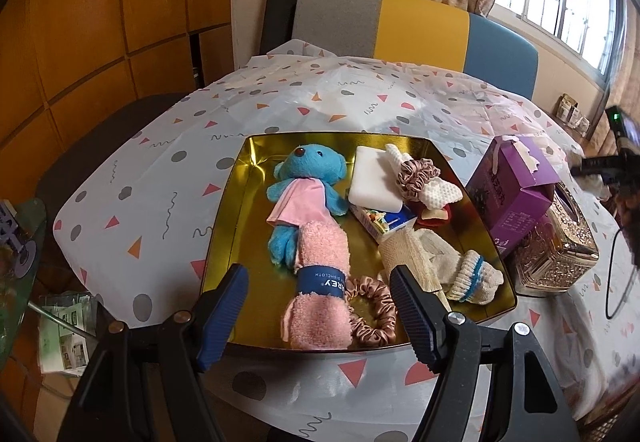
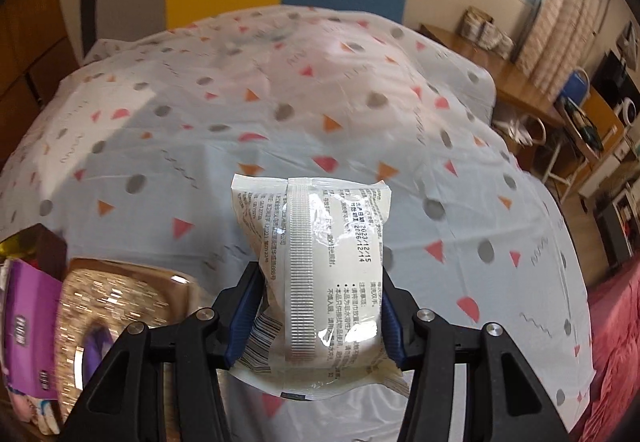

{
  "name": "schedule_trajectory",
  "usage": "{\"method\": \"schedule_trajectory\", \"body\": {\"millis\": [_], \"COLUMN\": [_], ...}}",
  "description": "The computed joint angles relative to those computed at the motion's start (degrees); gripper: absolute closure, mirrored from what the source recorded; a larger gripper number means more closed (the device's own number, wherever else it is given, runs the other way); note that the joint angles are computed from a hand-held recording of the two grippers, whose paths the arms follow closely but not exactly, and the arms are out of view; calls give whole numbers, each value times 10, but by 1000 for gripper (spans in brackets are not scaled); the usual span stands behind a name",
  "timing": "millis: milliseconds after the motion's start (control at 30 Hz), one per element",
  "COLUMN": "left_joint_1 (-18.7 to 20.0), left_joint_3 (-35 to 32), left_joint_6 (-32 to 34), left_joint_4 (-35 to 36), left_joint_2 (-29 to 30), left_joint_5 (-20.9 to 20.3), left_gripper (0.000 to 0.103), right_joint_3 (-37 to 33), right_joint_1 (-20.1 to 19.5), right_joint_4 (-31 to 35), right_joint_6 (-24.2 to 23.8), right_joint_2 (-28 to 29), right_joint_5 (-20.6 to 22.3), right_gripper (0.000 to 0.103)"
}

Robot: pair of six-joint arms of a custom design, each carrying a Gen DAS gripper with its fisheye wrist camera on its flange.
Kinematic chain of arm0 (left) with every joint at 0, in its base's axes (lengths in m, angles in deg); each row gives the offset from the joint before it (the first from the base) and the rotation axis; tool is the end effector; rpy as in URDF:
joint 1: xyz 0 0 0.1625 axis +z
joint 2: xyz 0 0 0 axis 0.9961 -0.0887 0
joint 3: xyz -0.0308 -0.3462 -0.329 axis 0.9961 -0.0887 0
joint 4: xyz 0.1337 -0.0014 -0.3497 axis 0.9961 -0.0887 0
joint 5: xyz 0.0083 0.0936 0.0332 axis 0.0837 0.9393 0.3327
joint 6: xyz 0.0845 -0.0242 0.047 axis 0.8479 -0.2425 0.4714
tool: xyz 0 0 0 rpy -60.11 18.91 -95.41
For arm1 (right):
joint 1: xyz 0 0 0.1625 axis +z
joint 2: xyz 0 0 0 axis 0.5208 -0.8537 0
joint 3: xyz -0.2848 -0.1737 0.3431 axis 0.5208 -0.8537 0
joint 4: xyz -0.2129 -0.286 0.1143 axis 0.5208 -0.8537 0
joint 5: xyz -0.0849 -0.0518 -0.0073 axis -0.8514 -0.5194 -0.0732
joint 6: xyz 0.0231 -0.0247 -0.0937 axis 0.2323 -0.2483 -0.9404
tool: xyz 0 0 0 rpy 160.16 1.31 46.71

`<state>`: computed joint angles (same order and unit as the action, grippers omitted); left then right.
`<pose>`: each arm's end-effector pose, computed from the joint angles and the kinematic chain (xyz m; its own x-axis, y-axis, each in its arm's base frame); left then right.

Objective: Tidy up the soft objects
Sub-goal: 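Lift the white packet with the right tool and carry it over the tray, then lower the white packet into the gold tray and open the right tool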

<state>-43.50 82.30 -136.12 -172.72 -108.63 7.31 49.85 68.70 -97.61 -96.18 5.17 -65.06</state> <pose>-0.1854 -0.4638 0.2397 -0.7177 -0.2805 -0.6373 0.3318 0.6670 -0.6672 0.1955 -0.7451 0.2761 -0.6559 -0.0041 0.7548 -0.4196 0.8333 -0.3600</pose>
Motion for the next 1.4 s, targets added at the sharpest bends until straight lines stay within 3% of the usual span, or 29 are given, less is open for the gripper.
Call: {"method": "schedule_trajectory", "body": {"millis": [400,800,1100,1400], "left_joint_1": [-2,-8,-15,-13], "left_joint_3": [2,8,11,14], "left_joint_6": [-6,-45,-78,-142], "left_joint_4": [5,38,68,126], "left_joint_2": [-2,-12,-23,-50], "left_joint_5": [5,26,42,59], "left_gripper": [29,27,27,26], "right_joint_3": [33,152,256,300], "right_joint_1": [58,110,127,129], "right_joint_4": [-52,-94,-119,-77], "right_joint_6": [-73,-129,-159,-116], "right_joint_2": [-4,-27,-36,-36], "right_joint_5": [110,199,225,227], "right_gripper": [49,49,49,49]}}
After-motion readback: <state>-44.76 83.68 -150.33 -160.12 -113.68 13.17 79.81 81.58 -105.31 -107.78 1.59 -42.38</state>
